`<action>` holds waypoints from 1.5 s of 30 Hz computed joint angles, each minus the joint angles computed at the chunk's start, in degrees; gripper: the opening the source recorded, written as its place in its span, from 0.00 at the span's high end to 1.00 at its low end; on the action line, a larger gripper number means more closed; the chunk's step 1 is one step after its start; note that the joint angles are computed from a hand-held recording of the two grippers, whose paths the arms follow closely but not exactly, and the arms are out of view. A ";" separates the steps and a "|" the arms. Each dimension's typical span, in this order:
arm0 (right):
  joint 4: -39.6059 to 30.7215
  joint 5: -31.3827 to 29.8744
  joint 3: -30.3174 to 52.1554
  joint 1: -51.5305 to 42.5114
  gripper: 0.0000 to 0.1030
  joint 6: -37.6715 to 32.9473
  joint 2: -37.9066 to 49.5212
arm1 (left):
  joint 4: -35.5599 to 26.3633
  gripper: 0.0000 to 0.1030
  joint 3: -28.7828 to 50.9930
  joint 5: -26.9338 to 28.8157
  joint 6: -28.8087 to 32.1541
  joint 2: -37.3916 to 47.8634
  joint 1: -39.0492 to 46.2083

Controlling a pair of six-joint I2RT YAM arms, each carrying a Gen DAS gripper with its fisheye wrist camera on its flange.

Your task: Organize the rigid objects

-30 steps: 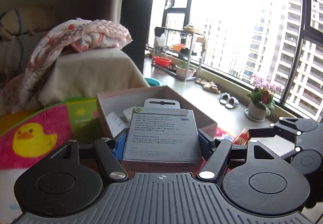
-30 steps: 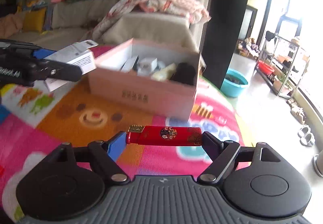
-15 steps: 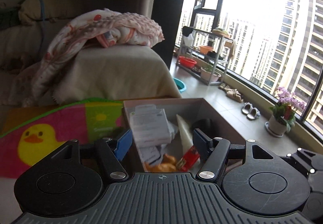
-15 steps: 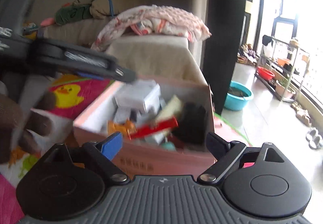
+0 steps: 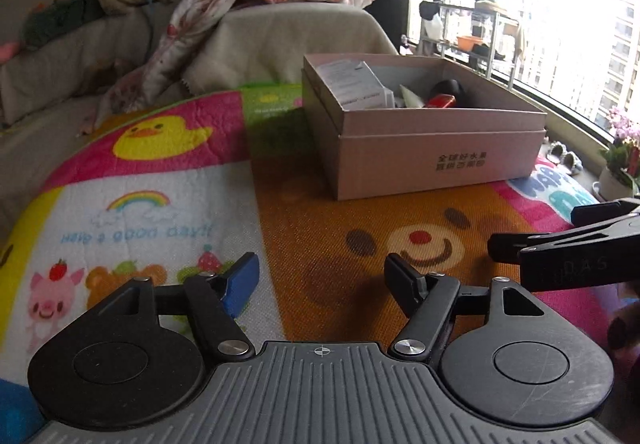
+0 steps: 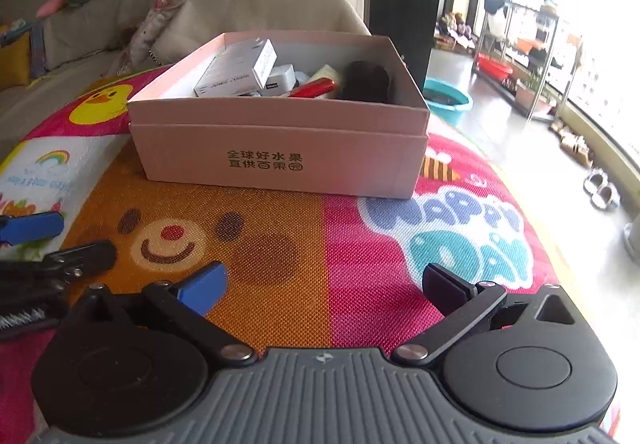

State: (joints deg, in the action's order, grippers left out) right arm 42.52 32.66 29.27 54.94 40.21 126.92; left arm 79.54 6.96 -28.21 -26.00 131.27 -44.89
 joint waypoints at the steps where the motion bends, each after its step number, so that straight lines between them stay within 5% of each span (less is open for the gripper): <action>1: 1.27 0.83 -0.10 0.18 0.00 0.35 0.80 | 0.88 0.25 0.08 0.55 -0.57 0.51 0.54; 6: 6.25 4.24 0.16 1.28 0.00 -0.07 4.45 | -6.10 0.19 2.75 -2.68 -2.26 -1.72 -1.87; 45: 7.91 4.66 -0.30 1.23 0.00 0.11 5.00 | -8.40 0.17 3.56 -3.16 -3.24 -2.83 -1.38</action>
